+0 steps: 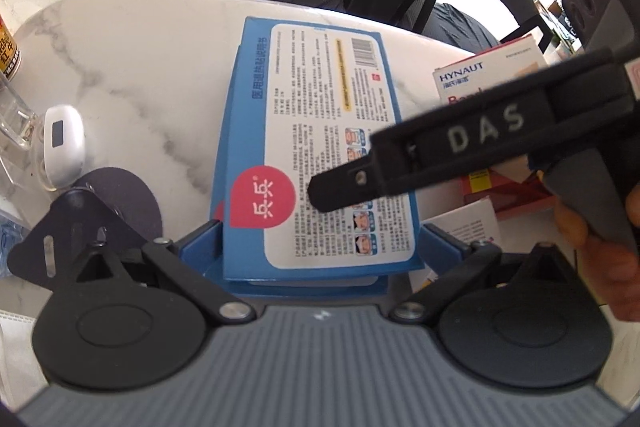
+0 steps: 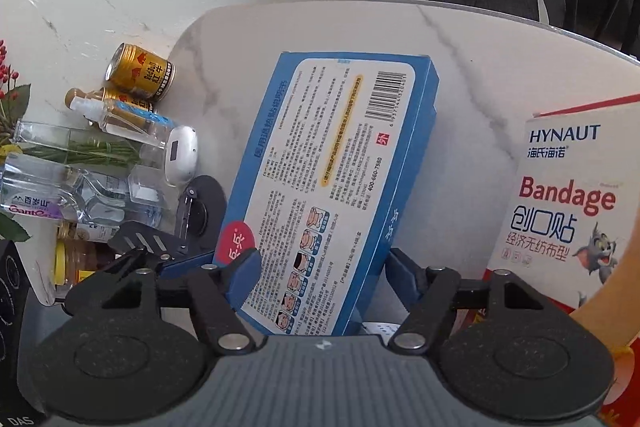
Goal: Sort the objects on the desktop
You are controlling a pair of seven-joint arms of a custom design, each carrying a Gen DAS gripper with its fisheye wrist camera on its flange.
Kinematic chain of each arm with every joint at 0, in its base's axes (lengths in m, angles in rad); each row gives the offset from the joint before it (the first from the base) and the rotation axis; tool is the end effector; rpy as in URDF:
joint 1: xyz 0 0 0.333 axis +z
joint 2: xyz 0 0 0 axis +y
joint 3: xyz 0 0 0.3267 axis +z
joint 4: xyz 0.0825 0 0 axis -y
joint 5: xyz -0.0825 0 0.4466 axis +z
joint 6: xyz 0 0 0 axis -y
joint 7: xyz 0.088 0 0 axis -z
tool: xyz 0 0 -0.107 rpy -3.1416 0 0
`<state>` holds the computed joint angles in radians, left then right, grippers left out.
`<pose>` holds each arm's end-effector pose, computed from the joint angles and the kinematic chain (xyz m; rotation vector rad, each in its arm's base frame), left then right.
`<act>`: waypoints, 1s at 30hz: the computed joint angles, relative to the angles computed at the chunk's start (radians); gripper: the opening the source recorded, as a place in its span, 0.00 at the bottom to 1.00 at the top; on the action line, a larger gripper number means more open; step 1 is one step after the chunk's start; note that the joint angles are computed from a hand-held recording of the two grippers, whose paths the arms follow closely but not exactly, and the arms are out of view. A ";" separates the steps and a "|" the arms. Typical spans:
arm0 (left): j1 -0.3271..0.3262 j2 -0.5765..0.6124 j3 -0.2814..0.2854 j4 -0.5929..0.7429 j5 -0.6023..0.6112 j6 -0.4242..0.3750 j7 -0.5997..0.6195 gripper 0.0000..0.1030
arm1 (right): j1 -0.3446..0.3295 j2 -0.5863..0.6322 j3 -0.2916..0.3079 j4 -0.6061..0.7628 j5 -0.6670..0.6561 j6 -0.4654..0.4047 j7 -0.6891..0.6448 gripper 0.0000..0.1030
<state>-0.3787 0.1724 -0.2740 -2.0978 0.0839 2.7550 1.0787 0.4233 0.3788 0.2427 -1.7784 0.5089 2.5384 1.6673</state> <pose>0.5244 -0.4001 0.3668 -1.8478 2.2946 -0.7215 0.5911 0.4378 0.3666 -1.9877 1.6809 0.3574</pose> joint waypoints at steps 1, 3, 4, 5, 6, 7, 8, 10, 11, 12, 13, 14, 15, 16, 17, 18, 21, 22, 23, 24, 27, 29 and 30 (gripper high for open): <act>0.003 -0.002 -0.002 -0.002 -0.006 0.001 0.009 1.00 | 0.004 -0.001 -0.001 -0.004 -0.008 0.005 -0.001 0.69; 0.006 -0.008 -0.005 -0.009 -0.021 0.004 0.015 1.00 | 0.003 -0.011 0.000 -0.021 -0.002 0.019 0.003 0.65; 0.014 -0.012 -0.012 -0.017 -0.052 0.012 0.028 1.00 | -0.002 -0.023 0.004 -0.040 0.018 0.033 0.006 0.61; 0.021 -0.017 -0.019 -0.024 -0.085 0.019 0.042 1.00 | -0.010 -0.035 0.010 -0.059 0.043 0.048 0.001 0.59; 0.030 -0.022 -0.028 -0.032 -0.126 0.030 0.067 1.00 | -0.017 -0.047 0.015 -0.077 0.070 0.064 -0.005 0.55; 0.039 -0.028 -0.039 -0.043 -0.176 0.043 0.099 1.00 | -0.024 -0.059 0.020 -0.094 0.098 0.079 -0.013 0.54; 0.046 -0.035 -0.049 -0.052 -0.222 0.050 0.129 1.00 | -0.027 -0.072 0.022 -0.111 0.115 0.087 -0.021 0.53; 0.057 -0.048 -0.065 -0.067 -0.317 0.061 0.192 1.00 | -0.025 -0.096 0.019 -0.133 0.124 0.085 -0.032 0.53; 0.058 -0.056 -0.070 -0.076 -0.357 0.066 0.216 1.00 | -0.026 -0.109 0.019 -0.146 0.137 0.086 -0.043 0.53; 0.059 -0.064 -0.074 -0.084 -0.398 0.071 0.241 1.00 | -0.032 -0.123 0.023 -0.162 0.168 0.090 -0.060 0.53; 0.059 -0.075 -0.078 -0.094 -0.439 0.077 0.273 1.00 | -0.036 -0.139 0.026 -0.179 0.204 0.093 -0.079 0.52; 0.058 -0.086 -0.081 -0.104 -0.481 0.083 0.306 1.00 | -0.040 -0.154 0.028 -0.195 0.239 0.095 -0.098 0.50; 0.055 -0.096 -0.081 -0.112 -0.513 0.086 0.333 1.00 | -0.039 -0.169 0.026 -0.210 0.264 0.098 -0.113 0.45; 0.050 -0.105 -0.079 -0.118 -0.538 0.084 0.356 1.00 | -0.037 -0.184 0.023 -0.225 0.286 0.101 -0.127 0.42; 0.045 -0.114 -0.076 -0.123 -0.562 0.083 0.379 1.00 | -0.034 -0.199 0.019 -0.240 0.308 0.103 -0.141 0.40; 0.040 -0.119 -0.072 -0.126 -0.573 0.075 0.395 1.00 | -0.032 -0.211 0.016 -0.252 0.335 0.102 -0.159 0.39; 0.025 -0.122 -0.059 -0.123 -0.571 0.053 0.418 1.00 | -0.020 -0.234 0.003 -0.278 0.394 0.104 -0.192 0.33; 0.023 -0.121 -0.056 -0.120 -0.580 0.049 0.431 1.00 | -0.016 -0.241 0.000 -0.285 0.413 0.107 -0.204 0.32; 0.021 -0.121 -0.055 -0.118 -0.590 0.045 0.444 1.00 | -0.012 -0.248 -0.005 -0.292 0.421 0.109 -0.213 0.32; 0.019 -0.120 -0.054 -0.117 -0.602 0.040 0.462 1.00 | -0.007 -0.256 -0.009 -0.298 0.426 0.110 -0.221 0.32; 0.020 -0.120 -0.057 -0.112 -0.685 0.024 0.540 1.00 | 0.009 -0.288 -0.021 -0.318 0.404 0.107 -0.233 0.31; 0.021 -0.122 -0.059 -0.110 -0.746 0.012 0.595 1.00 | 0.018 -0.313 -0.028 -0.332 0.396 0.104 -0.261 0.31; 0.020 -0.123 -0.058 -0.111 -0.767 0.005 0.619 1.00 | 0.022 -0.325 -0.031 -0.339 0.401 0.100 -0.287 0.31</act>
<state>-0.3588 0.0491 -0.3323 -2.2084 -0.6834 2.7603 1.6975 0.4455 0.0533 0.2117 -2.1176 0.9095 2.6381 1.3802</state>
